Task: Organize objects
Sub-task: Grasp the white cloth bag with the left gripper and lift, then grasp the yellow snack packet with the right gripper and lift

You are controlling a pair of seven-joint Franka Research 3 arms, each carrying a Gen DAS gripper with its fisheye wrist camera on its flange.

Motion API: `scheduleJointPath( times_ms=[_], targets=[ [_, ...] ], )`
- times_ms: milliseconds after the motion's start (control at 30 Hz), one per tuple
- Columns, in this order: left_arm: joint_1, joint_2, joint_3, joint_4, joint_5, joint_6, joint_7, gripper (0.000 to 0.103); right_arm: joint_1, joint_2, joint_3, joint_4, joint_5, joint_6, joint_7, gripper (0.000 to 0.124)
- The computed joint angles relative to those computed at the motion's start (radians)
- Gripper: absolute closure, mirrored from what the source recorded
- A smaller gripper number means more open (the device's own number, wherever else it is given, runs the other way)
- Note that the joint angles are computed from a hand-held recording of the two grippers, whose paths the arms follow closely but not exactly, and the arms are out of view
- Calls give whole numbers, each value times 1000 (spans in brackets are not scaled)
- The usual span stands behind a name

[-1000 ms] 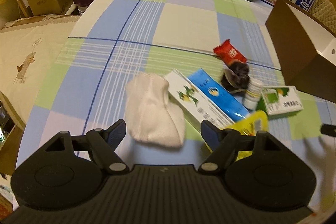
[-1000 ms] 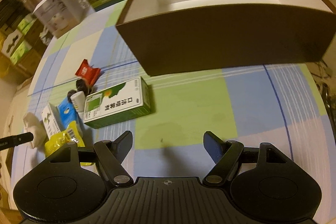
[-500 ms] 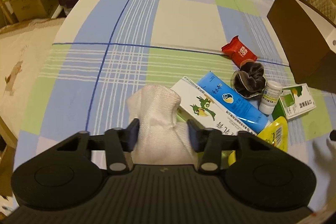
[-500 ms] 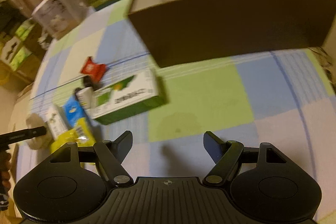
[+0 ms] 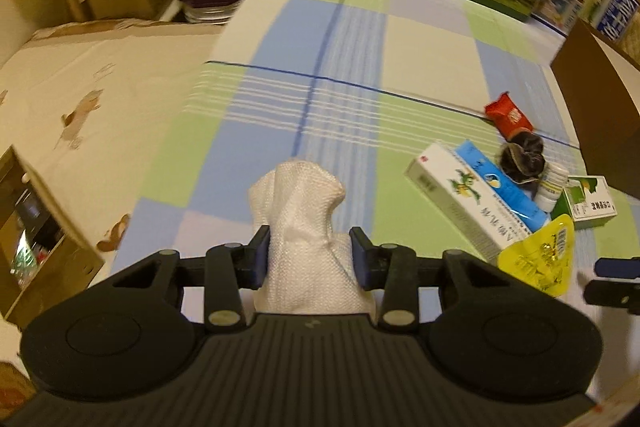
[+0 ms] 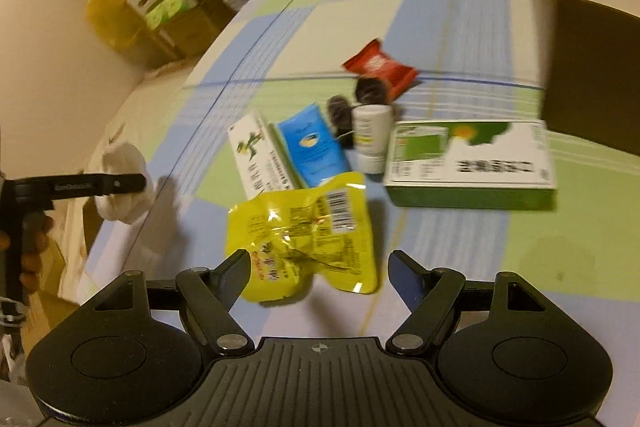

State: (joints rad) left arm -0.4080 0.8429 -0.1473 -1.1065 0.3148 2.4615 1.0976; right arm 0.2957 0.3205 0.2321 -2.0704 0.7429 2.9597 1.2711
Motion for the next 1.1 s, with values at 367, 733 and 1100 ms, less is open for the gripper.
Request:
scheduleJointPath(
  times_ms=[367, 733, 1100],
  targets=[
    [25, -116, 11, -191, 29, 55, -99, 67, -86, 124, 113, 64, -11, 98, -94, 62],
    [41, -158, 13, -256, 57, 53, -149, 67, -205, 117, 263, 82, 293, -4, -503, 116],
    [47, -179, 8, -287, 74, 71, -170, 67, -194, 101, 253, 129, 608, -22, -743, 120]
  ],
)
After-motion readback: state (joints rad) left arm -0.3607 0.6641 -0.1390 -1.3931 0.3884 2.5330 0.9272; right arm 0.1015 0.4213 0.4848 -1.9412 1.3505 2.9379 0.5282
